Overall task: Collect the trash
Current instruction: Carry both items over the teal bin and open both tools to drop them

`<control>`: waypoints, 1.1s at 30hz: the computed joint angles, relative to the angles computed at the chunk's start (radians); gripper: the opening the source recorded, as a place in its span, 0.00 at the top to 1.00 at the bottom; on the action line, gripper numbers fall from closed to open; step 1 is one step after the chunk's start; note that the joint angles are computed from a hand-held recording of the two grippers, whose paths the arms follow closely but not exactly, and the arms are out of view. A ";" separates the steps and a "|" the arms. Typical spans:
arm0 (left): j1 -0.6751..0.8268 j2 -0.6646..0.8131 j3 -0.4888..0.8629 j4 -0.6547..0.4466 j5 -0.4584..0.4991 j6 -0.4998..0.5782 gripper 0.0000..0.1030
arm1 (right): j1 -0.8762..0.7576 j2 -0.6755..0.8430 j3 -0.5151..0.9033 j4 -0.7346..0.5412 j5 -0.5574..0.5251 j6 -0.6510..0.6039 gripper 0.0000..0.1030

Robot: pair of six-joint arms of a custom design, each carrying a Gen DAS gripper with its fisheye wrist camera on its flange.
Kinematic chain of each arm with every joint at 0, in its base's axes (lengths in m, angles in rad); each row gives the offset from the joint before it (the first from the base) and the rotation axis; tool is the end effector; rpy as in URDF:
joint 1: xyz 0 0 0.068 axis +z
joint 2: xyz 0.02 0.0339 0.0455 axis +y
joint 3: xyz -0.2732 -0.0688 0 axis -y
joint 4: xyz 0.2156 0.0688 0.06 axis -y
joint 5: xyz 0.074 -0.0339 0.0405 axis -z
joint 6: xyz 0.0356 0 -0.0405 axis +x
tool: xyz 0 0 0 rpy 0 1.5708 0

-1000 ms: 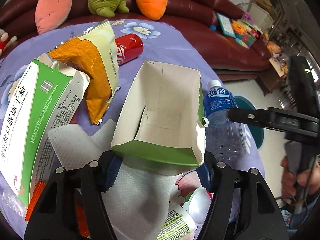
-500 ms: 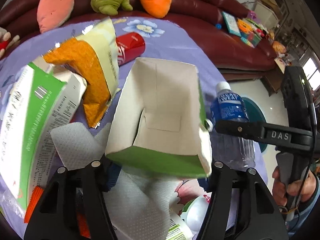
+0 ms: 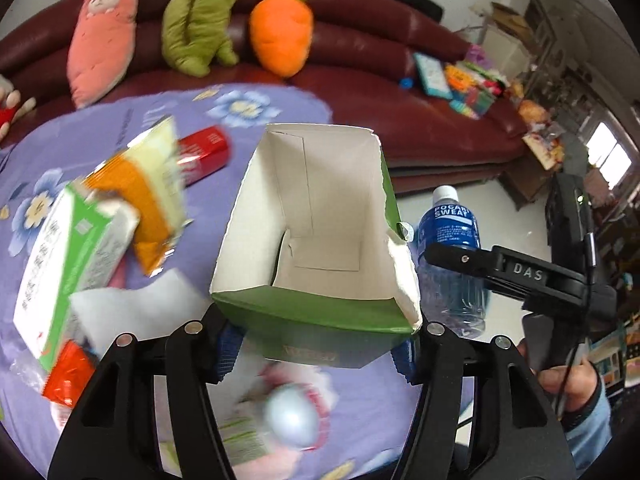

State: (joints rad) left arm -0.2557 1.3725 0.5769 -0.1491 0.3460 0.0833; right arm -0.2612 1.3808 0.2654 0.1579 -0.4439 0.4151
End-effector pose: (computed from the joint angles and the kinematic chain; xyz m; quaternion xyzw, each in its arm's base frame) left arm 0.2126 -0.0681 0.1822 0.2103 0.9148 -0.1893 0.2881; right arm 0.1761 -0.0313 0.1277 0.2458 0.8993 0.2319 0.2775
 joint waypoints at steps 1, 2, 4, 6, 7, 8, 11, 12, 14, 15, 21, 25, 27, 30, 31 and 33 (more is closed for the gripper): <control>-0.044 -0.008 -0.003 0.014 -0.017 -0.031 0.40 | -0.047 -0.027 -0.009 -0.022 -0.013 -0.027 0.34; -0.087 -0.006 -0.002 0.030 -0.033 -0.060 0.40 | -0.137 -0.060 -0.014 -0.064 -0.033 -0.080 0.34; -0.196 0.021 0.003 0.086 -0.087 -0.121 0.40 | -0.279 -0.091 -0.014 -0.124 -0.057 -0.173 0.34; -0.293 0.090 0.035 0.125 -0.139 -0.157 0.40 | -0.438 -0.080 -0.003 -0.169 -0.074 -0.283 0.34; -0.326 0.118 0.048 0.136 -0.155 -0.169 0.40 | -0.494 -0.059 0.008 -0.176 -0.072 -0.322 0.34; -0.364 0.156 0.068 0.149 -0.176 -0.181 0.40 | -0.558 -0.026 0.016 -0.171 -0.065 -0.368 0.34; -0.447 0.282 0.143 0.173 -0.219 -0.193 0.40 | -0.647 0.113 0.031 -0.093 -0.042 -0.431 0.34; -0.466 0.329 0.174 0.173 -0.224 -0.192 0.40 | -0.668 0.162 0.035 -0.064 -0.037 -0.447 0.34; -0.500 0.398 0.224 0.169 -0.239 -0.190 0.40 | -0.684 0.272 0.043 0.013 -0.022 -0.457 0.34; -0.509 0.422 0.241 0.166 -0.245 -0.186 0.40 | -0.693 0.318 0.049 0.037 -0.023 -0.464 0.34; -0.558 0.557 0.360 0.138 -0.262 -0.173 0.40 | -0.683 0.516 0.093 0.112 -0.014 -0.455 0.33; -0.568 0.599 0.395 0.130 -0.265 -0.180 0.40 | -0.685 0.539 0.100 0.114 -0.027 -0.459 0.33; -0.570 0.614 0.406 0.124 -0.263 -0.183 0.40 | -0.701 0.541 0.102 0.112 -0.041 -0.473 0.33; -0.572 0.628 0.416 0.118 -0.265 -0.183 0.40 | -0.719 0.534 0.107 0.094 -0.058 -0.482 0.33; -0.574 0.630 0.418 0.118 -0.265 -0.183 0.40 | -0.728 0.529 0.107 0.090 -0.064 -0.484 0.33; -0.577 0.631 0.417 0.119 -0.266 -0.182 0.40 | -0.747 0.516 0.103 0.081 -0.075 -0.489 0.33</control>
State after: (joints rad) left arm -0.8323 2.0031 0.9944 -0.0304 0.0796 -0.0989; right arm -1.0085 1.8964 0.3683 0.2391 -0.5191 -0.0743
